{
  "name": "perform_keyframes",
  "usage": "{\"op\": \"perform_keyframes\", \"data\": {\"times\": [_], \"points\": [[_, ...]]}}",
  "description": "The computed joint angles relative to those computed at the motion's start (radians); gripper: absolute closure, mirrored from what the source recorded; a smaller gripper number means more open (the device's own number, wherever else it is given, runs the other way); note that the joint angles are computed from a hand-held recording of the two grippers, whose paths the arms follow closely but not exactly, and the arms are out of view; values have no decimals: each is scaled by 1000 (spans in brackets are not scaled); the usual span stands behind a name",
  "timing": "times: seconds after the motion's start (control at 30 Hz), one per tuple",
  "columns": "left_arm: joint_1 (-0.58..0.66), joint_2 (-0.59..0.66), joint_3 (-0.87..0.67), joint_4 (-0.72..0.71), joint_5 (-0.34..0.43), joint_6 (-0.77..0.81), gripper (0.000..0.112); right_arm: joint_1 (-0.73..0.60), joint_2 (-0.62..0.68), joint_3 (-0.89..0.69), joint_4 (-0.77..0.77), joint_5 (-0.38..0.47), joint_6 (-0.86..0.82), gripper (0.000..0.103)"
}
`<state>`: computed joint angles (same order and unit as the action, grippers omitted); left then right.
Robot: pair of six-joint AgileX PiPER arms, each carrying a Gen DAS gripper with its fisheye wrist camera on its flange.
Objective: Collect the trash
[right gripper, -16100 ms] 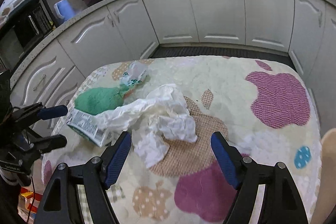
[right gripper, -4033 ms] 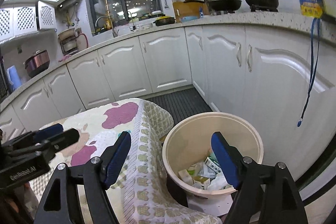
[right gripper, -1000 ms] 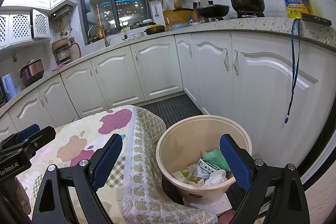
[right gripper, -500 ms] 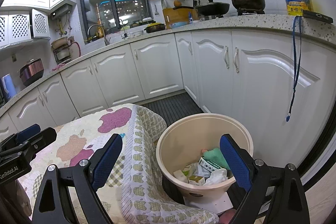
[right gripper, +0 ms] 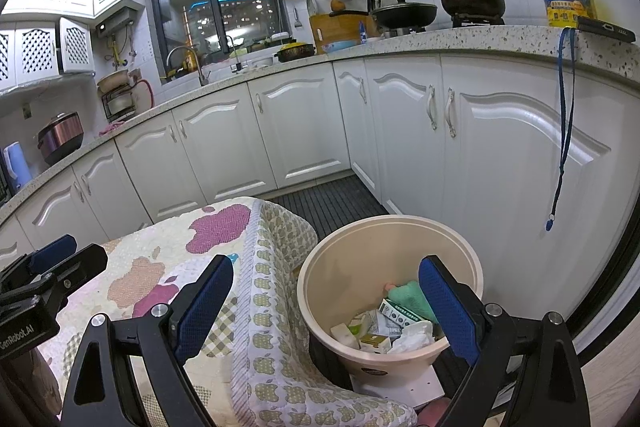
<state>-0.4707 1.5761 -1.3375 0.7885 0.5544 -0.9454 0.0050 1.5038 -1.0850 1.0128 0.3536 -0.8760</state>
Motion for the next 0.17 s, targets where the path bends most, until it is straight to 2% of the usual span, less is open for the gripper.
{"op": "perform_keyframes", "data": {"times": [0.17], "points": [[18, 6, -1, -46, -12, 30, 30, 1, 2, 0, -2, -2, -2, 10]]}}
